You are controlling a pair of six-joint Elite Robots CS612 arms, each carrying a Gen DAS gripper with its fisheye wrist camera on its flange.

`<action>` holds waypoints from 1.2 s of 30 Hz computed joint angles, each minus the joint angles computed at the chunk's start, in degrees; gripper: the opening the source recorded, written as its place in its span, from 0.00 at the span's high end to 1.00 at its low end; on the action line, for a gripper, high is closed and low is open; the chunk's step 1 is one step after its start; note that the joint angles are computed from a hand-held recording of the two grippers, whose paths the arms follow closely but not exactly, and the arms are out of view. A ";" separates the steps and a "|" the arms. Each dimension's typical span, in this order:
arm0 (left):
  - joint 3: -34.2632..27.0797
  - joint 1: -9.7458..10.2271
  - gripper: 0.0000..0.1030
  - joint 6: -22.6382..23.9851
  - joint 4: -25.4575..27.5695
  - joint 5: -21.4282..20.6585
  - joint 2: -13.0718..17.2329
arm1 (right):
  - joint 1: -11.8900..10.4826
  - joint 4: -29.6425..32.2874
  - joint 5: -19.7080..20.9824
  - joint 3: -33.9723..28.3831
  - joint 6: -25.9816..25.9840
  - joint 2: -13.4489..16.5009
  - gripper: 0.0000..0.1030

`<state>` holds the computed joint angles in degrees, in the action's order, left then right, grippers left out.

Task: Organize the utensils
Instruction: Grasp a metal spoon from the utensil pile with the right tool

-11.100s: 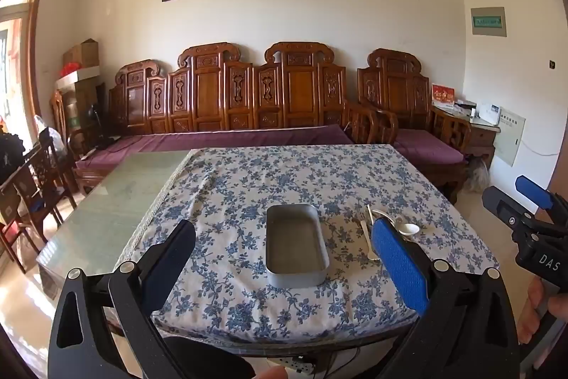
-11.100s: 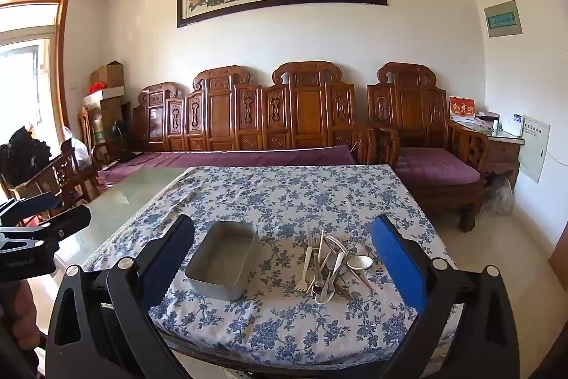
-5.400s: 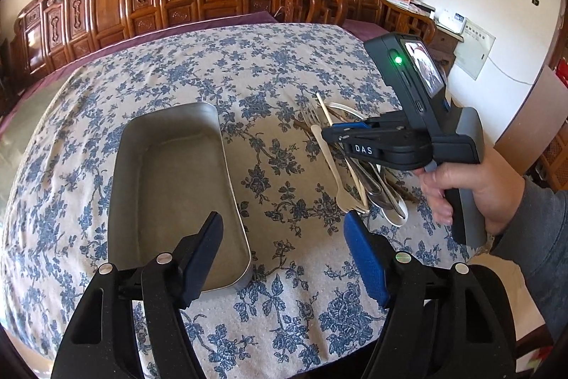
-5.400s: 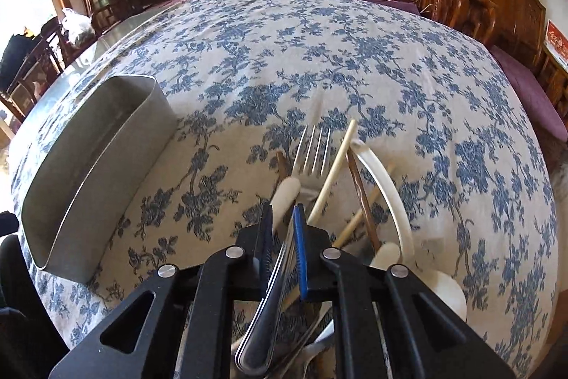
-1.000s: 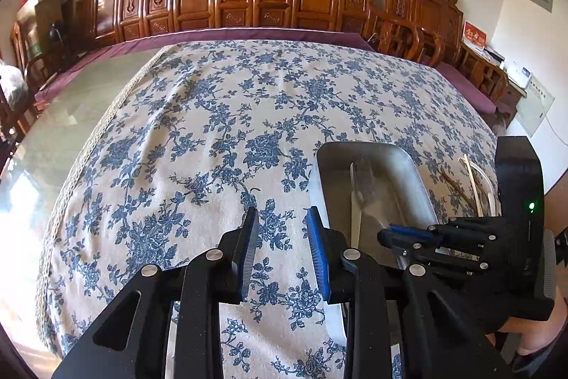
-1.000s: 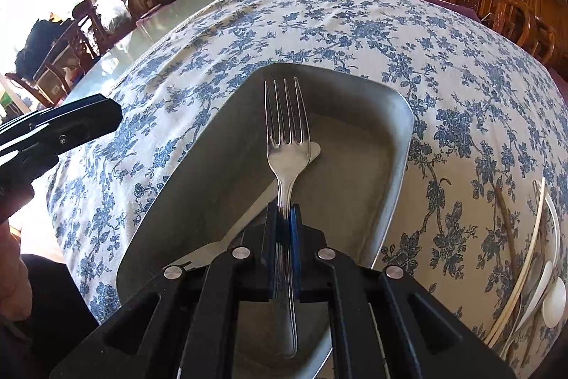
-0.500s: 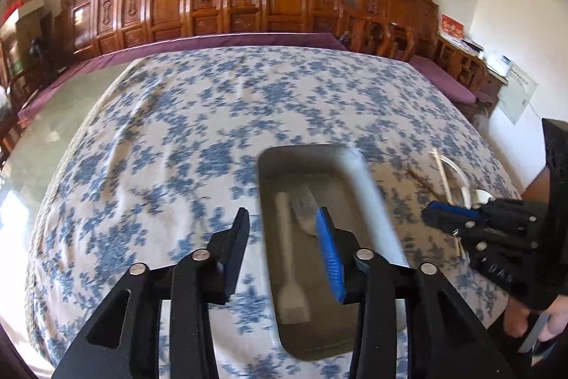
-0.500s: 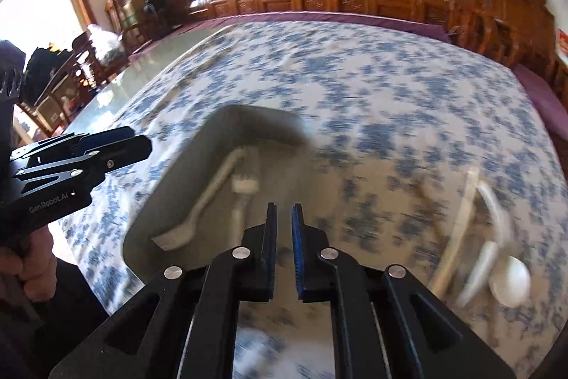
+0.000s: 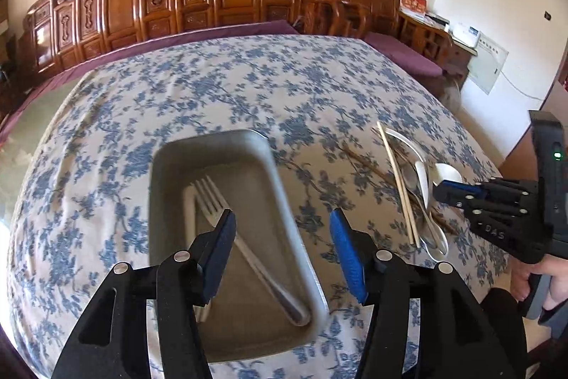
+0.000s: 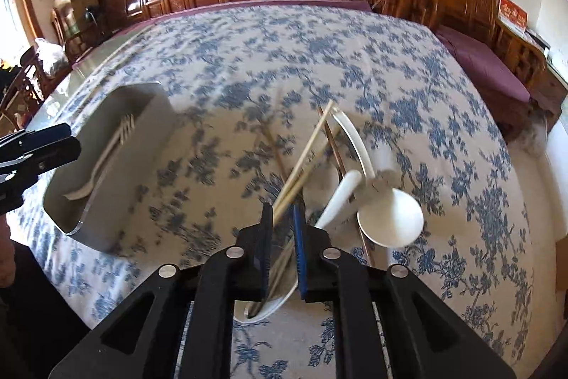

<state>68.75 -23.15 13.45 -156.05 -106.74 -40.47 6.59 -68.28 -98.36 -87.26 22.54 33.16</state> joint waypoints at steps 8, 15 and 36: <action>1.38 -0.80 0.49 1.24 0.07 -0.40 -0.43 | -0.17 3.18 -1.75 3.47 0.52 -0.90 0.86; 1.98 -1.00 0.49 1.98 -0.40 -0.85 -0.83 | -0.26 5.37 -0.35 4.56 1.27 -1.41 0.85; 3.41 -1.81 0.49 3.57 -0.69 1.06 -1.43 | -0.89 4.45 -0.25 5.16 4.00 -2.10 0.88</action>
